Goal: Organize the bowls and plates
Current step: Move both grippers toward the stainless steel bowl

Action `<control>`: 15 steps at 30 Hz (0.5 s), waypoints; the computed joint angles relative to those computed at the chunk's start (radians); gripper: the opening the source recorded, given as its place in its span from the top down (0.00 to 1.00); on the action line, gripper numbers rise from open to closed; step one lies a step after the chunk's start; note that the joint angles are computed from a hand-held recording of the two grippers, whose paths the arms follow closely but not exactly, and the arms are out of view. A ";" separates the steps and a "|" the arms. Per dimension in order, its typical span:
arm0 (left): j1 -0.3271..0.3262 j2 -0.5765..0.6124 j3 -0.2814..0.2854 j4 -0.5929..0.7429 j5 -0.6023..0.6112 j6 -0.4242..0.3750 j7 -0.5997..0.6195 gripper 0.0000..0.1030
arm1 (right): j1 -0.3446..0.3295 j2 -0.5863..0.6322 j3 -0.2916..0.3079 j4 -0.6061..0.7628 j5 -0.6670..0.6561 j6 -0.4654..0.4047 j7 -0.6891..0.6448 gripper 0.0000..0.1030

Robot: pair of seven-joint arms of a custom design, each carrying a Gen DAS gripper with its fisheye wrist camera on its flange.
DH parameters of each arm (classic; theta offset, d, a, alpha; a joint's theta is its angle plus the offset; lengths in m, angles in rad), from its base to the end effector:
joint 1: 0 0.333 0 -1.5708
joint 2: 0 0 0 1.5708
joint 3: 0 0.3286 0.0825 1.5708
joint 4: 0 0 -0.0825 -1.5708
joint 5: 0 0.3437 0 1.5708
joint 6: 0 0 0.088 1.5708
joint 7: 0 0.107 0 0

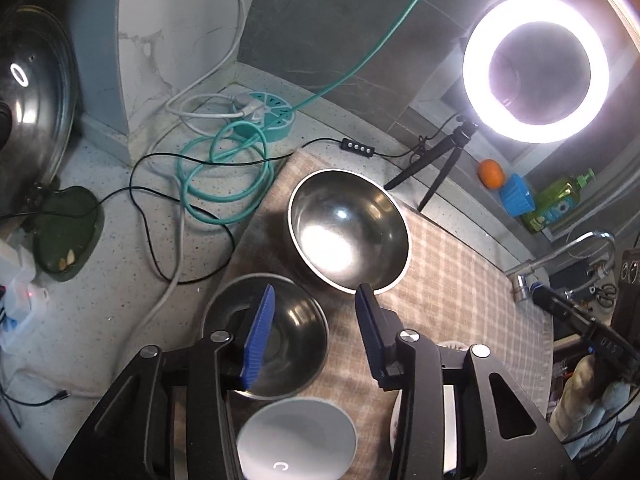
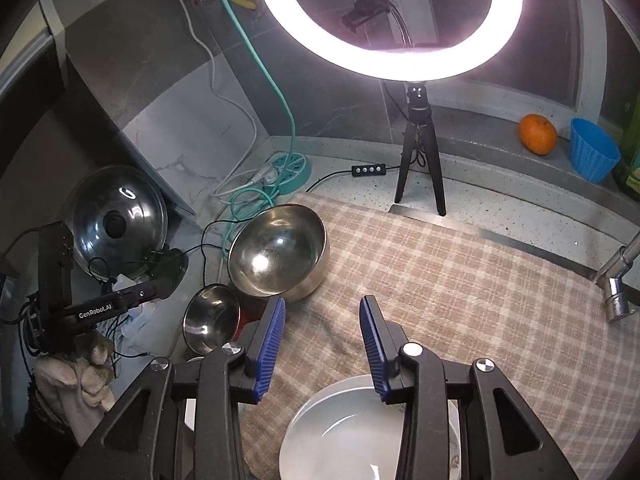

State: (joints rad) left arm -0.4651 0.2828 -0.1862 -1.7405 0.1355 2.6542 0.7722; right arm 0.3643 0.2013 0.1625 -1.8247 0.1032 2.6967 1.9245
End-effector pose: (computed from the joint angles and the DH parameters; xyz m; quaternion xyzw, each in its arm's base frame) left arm 0.5227 -0.3852 0.5177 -0.6953 0.6466 -0.3106 0.0443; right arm 0.5474 0.3046 0.5336 -0.6931 0.6392 -0.0634 0.3272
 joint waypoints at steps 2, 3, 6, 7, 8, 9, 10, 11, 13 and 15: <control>-0.001 0.033 0.003 0.049 0.002 -0.032 0.000 0.65 | -0.024 0.041 0.019 0.043 0.069 -0.029 -0.044 0.74; 0.019 0.055 -0.024 0.077 -0.046 -0.048 0.055 0.65 | -0.038 0.068 0.029 0.071 0.105 -0.046 -0.069 0.74; 0.002 0.107 -0.004 0.170 -0.044 -0.123 0.081 0.66 | -0.054 0.137 0.036 0.145 0.145 -0.082 -0.096 0.77; -0.014 0.124 0.012 0.202 -0.011 -0.146 0.080 0.69 | -0.054 0.157 0.035 0.169 0.143 -0.091 -0.100 0.77; -0.031 0.146 0.030 0.242 0.024 -0.179 0.074 0.72 | -0.053 0.177 0.035 0.193 0.138 -0.100 -0.106 0.77; -0.042 0.169 0.042 0.282 0.044 -0.213 0.063 0.77 | -0.052 0.202 0.033 0.224 0.129 -0.114 -0.108 0.78; -0.046 0.193 0.051 0.314 0.053 -0.226 0.049 0.84 | -0.050 0.227 0.032 0.256 0.122 -0.130 -0.107 0.79; -0.039 0.210 0.048 0.336 0.040 -0.237 0.048 0.86 | -0.053 0.248 0.034 0.281 0.125 -0.141 -0.109 0.80; -0.024 0.245 0.043 0.382 0.011 -0.260 0.053 0.86 | -0.058 0.293 0.038 0.335 0.130 -0.164 -0.108 0.80; -0.022 0.281 0.047 0.440 0.003 -0.304 0.065 0.86 | -0.057 0.335 0.041 0.387 0.128 -0.183 -0.107 0.80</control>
